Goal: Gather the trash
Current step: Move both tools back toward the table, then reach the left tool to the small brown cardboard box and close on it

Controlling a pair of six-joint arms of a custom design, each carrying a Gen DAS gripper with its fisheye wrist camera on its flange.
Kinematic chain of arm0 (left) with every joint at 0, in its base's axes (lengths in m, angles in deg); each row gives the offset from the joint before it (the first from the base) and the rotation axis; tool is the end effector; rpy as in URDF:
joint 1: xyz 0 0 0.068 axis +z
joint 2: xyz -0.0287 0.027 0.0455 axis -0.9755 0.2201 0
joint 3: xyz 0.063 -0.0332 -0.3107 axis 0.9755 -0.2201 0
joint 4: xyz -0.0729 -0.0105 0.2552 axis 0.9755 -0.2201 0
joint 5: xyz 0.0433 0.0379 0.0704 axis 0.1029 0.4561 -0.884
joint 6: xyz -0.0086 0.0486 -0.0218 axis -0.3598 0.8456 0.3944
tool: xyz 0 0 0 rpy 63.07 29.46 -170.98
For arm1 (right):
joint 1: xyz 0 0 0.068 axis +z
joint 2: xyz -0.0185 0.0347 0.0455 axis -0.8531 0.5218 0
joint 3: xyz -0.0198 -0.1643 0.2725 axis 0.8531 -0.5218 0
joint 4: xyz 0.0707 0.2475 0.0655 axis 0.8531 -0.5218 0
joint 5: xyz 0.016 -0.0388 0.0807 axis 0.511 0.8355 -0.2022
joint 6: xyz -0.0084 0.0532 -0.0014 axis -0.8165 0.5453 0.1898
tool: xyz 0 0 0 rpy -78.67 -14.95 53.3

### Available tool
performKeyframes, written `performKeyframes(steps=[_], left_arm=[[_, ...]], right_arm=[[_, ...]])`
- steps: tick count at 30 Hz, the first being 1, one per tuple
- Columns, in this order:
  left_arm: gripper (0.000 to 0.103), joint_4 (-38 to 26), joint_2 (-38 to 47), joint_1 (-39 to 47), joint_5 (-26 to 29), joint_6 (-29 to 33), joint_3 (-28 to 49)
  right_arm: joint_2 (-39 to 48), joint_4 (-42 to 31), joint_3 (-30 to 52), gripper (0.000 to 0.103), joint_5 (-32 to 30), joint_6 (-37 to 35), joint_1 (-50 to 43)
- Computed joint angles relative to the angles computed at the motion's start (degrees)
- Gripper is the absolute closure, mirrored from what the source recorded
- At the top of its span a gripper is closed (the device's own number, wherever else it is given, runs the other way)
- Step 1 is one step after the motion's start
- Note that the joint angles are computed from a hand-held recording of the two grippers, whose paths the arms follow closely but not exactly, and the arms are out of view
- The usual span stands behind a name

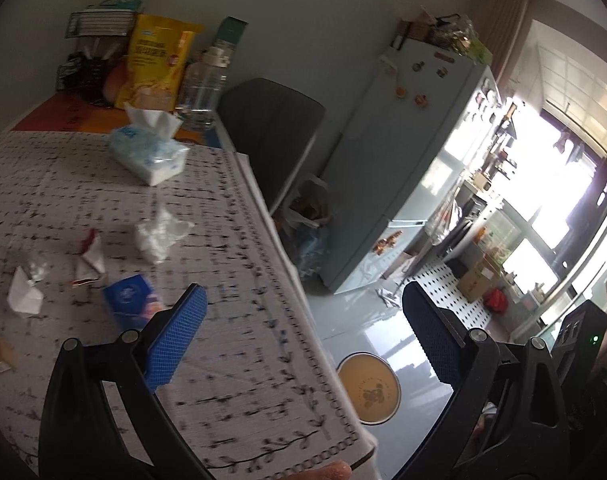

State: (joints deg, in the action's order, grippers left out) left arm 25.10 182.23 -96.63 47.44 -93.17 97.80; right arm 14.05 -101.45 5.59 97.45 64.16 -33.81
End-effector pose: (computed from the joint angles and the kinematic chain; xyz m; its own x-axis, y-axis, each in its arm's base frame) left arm 0.3692 -0.1393 0.4176 -0.6413 -0.1195 -0.7579 0.3313 0.8479 -0.4140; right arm 0.2654 0.1097 0.3864 -0.4697 0.4122 -0.7807 0.1672 0.9098 0.3798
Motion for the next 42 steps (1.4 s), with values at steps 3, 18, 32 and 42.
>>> performKeyframes(steps=[3, 18, 32, 42], left_arm=[[0.006, 1.91, -2.95, 3.39, 0.85, 0.43, -5.04], [0.006, 5.67, -8.06, 18.98, 6.44, 5.29, -18.75], [0.008, 3.9, -5.35, 29.18, 11.92, 10.74, -21.05], [0.012, 4.69, -4.78, 29.35, 11.14, 11.14, -19.03]], right_arm=[[2.08, 0.33, 1.62, 0.007, 0.62, -0.2, 2.72], [9.18, 1.05, 5.27, 0.007, -0.79, -1.18, 8.99], [14.64, 2.35, 7.04, 0.007, -4.36, -1.58, 9.19], [17.06, 3.12, 7.33, 0.007, -7.26, -2.08, 8.6]])
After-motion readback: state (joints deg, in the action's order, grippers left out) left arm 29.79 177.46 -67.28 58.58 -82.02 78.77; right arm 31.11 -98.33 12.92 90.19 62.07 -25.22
